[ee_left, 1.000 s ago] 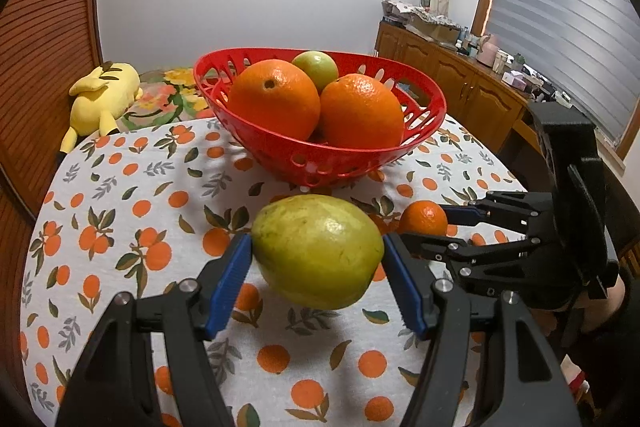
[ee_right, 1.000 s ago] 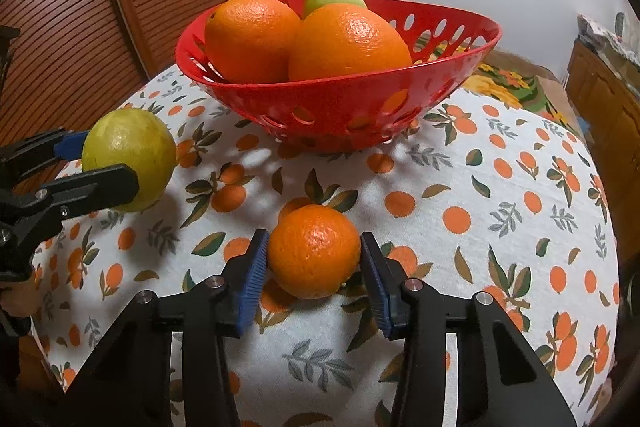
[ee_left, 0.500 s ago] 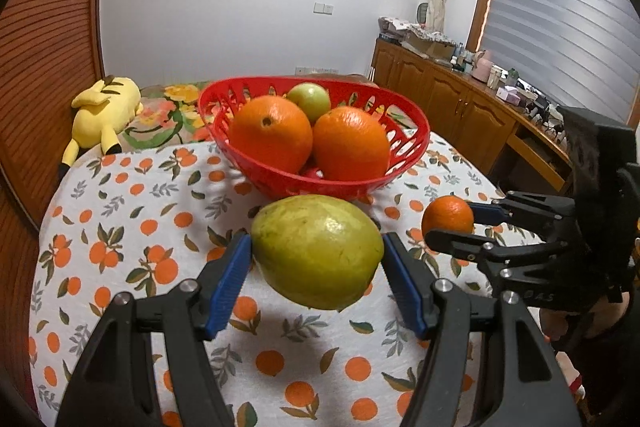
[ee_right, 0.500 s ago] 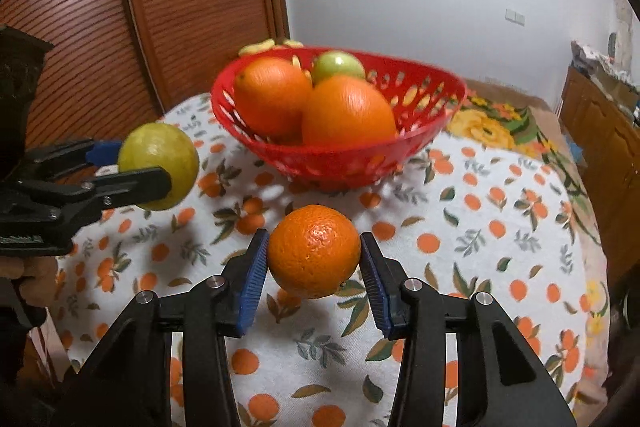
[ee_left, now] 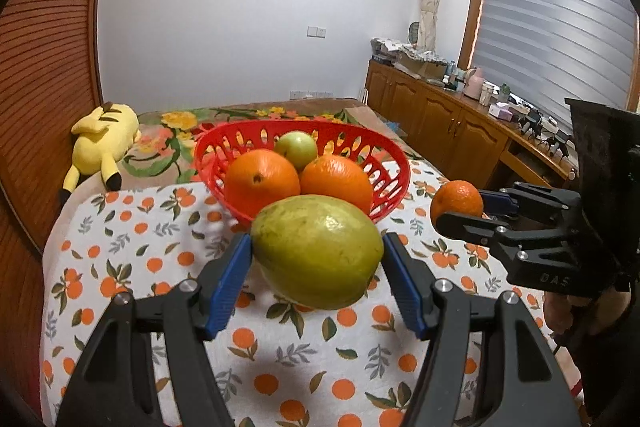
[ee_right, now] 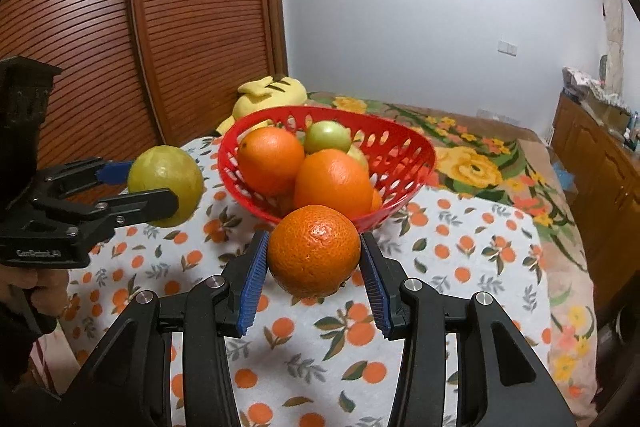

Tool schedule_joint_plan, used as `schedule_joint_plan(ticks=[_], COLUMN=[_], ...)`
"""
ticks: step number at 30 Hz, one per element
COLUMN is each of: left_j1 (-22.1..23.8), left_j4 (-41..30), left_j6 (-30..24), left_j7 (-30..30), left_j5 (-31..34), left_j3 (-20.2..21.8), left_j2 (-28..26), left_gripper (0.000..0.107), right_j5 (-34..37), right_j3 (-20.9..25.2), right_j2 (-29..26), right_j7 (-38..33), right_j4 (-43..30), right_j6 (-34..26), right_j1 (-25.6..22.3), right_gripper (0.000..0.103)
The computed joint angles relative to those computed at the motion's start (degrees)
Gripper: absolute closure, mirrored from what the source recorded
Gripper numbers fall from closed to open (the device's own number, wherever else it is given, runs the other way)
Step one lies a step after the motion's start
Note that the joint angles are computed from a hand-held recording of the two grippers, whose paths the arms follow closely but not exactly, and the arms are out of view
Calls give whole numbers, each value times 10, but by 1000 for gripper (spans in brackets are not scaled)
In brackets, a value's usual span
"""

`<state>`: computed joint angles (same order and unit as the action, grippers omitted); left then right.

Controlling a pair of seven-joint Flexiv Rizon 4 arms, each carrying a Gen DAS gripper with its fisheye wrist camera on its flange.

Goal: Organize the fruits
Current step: 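Lift the lemon and tangerine and carry both over the red basket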

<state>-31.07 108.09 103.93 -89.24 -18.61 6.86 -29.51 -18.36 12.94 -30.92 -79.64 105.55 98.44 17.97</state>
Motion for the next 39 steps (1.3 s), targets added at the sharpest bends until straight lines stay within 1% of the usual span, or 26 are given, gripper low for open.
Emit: schedule_joint_plan(ticks=[7, 12, 15, 20, 24, 28, 33, 36, 37, 38, 39], left_j1=[16, 32, 26, 30, 43, 60, 75, 81, 79, 81, 81], left_j4=[-29, -57, -81, -121, -152, -184, -228, -259, -271, -279, -288], left_j6=[-8, -24, -45, -81, -101, -119, -146, -173, -183, -188, -195], left_j7=[8, 11, 7, 1, -9, -17, -26, -27, -31, -33, -37], left_j5=[9, 18, 20, 43, 61, 75, 91, 104, 109, 114, 120], left_j3=[-11, -18, -3, 10, 9, -1, -8, -5, 1, 3, 6], left_j2=[-8, -22, -33, -48, -61, -77, -98, -108, -113, -115, -118], left_gripper=[41, 41, 41, 41, 41, 41, 41, 41, 41, 41, 41], right_j5=[-5, -4, -3, 8, 27, 48, 69, 81, 87, 92, 98], right_j3=[-15, -1, 6, 20, 32, 43, 45, 45, 48, 51, 51], right_j2=[-14, -40, -58, -91, -114, -137, -153, -162, -165, -168, -169], right_j7=[-5, -19, -31, -67, -93, -118, -145, -160, -166, -171, -172], right_j4=[-38, -86, -120, -175, -211, -252, -288, -306, -311, -316, -320], right_j6=[-25, -52, -81, -117, -139, -165, -187, -201, -202, -203, -205], right_j1=[5, -8, -13, -20, -25, -28, -21, -18, -19, -19, -18], right_gripper=[57, 57, 57, 57, 57, 57, 57, 57, 57, 51, 49])
